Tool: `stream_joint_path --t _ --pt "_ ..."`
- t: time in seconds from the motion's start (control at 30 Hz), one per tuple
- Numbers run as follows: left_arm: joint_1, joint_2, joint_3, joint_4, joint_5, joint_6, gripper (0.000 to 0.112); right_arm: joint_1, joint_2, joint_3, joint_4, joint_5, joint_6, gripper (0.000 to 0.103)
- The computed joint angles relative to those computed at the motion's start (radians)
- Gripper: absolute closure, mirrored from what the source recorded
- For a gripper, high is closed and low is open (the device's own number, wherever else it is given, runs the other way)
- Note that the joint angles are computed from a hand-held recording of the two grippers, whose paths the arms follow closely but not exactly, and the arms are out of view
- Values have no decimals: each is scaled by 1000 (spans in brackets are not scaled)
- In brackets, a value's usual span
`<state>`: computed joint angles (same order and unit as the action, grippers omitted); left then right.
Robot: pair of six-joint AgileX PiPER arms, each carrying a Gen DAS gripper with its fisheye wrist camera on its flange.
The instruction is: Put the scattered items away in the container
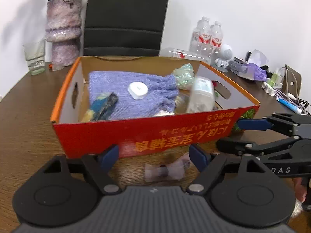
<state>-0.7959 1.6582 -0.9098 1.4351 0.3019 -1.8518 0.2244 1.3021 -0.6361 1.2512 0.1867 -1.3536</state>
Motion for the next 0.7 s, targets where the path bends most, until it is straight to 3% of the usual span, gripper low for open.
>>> stream_joint_path --t 0.03,0.13,0.2,0.27,0.33,0.4,0.5,0.7 --pt "-6 3 0 -5 -8 9 31 -6 2 7 45 15 -50 33" --pt "-45 24 -22 -81 39 113 31 34 0 33 13 -45 -46 34" --pt "-65 39 -34 -118 75 151 39 40 -7 49 -28 -56 -20 34" --pt "-58 45 -33 -133 62 144 58 46 -22 66 -37 -62 -16 33" --pt "-29 34 -6 -92 5 62 63 44 -31 72 -37 -64 -23 33" --pt "-18 19 17 -33 -2 -16 70 46 -39 79 -25 -62 -34 31" --pt "-7 -16 57 13 -10 -79 90 49 -42 83 33 -46 -86 30" --pt "2 -83 146 115 6 -189 93 153 -15 71 290 -93 -310 30"
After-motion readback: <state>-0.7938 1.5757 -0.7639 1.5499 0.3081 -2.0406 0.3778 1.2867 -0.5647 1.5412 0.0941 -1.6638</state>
